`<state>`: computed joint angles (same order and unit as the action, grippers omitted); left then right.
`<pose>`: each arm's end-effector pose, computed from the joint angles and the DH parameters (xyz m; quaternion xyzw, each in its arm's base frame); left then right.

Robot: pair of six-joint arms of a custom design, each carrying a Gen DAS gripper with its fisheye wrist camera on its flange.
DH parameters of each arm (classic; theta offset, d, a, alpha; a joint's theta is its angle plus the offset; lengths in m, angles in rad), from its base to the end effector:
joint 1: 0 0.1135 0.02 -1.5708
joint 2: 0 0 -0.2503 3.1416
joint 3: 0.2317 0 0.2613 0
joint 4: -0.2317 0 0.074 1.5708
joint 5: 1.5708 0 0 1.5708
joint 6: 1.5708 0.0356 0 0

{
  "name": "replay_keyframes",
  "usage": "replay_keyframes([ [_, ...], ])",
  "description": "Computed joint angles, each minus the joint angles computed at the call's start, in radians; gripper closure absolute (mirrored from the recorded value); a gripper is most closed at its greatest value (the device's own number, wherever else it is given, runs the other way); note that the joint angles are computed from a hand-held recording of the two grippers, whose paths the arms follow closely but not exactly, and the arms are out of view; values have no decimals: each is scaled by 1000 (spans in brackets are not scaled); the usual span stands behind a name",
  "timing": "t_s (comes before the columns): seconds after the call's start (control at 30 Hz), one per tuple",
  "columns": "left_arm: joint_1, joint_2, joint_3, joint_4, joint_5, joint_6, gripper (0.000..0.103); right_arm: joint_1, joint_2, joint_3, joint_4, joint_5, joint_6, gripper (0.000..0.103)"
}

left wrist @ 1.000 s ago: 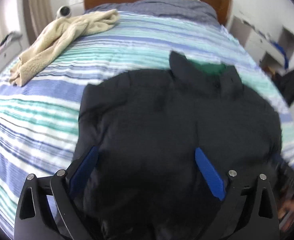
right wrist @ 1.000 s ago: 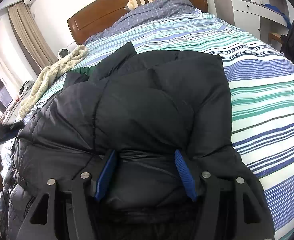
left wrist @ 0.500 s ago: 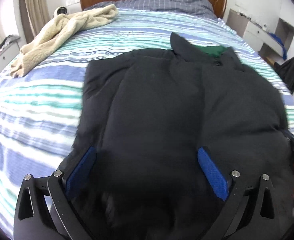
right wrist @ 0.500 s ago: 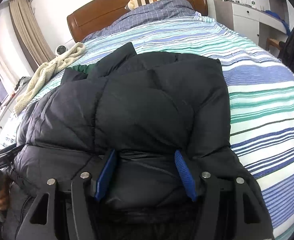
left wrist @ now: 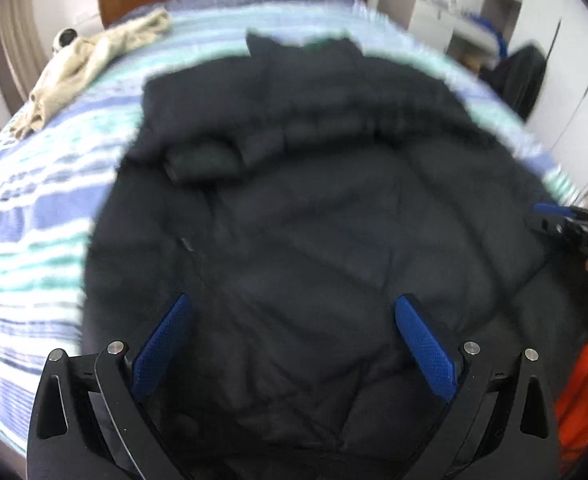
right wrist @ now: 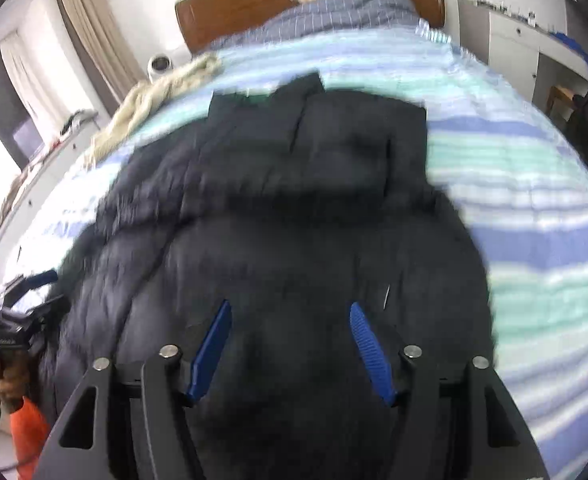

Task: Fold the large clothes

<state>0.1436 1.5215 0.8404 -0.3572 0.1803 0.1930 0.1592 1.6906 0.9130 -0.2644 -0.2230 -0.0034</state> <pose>0.2962 0.0364 0.1561 0.0474 0.9600 -0.0417 0.2729 0.3227 0.0598 0.1325 -0.1069 0.9537 0.1273 0.2506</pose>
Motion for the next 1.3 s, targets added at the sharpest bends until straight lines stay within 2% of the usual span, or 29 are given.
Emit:
replay_keyframes([
  [0.03, -17, 31, -4, 16, -27, -14, 0, 13, 37, -13, 15, 13, 4, 35],
  [0.13, -20, 57, 4, 32, -30, -32, 0, 44, 34, -121, 212, 76, 8, 32],
  [0.23, -17, 48, 23, -15, -47, -35, 1, 53, 54, -125, 249, 95, 13, 32],
  [0.37, 23, -59, -42, -69, -33, 10, 1, 36, 17, -120, 174, 72, 6, 32],
  [0.47, 73, -227, -150, -111, -43, 80, 1, 20, -71, -178, 129, 76, -39, 32],
  [0.6, 178, -410, -196, -262, -32, 164, 1, 45, -223, -274, 62, 135, -96, 32],
  [0.73, 421, -534, -139, -448, 60, 288, 1, 39, -416, -326, -93, 153, -114, 32],
  [0.83, 631, -543, -39, -510, 141, 387, 1, 32, -542, -352, -167, 151, -106, 32],
  [0.97, 702, -492, 9, -459, 168, 398, 1, 11, -653, -371, -203, 161, -83, 32],
  [1.13, 608, -403, -75, -371, 166, 313, 1, -3, -627, -351, -202, 157, -24, 32],
  [1.23, 536, -364, -148, -294, 137, 257, 1, -10, -644, -356, -210, 128, -17, 32],
  [1.3, 505, -352, -167, -286, 130, 249, 1, -9, -662, -361, -223, 124, -25, 32],
])
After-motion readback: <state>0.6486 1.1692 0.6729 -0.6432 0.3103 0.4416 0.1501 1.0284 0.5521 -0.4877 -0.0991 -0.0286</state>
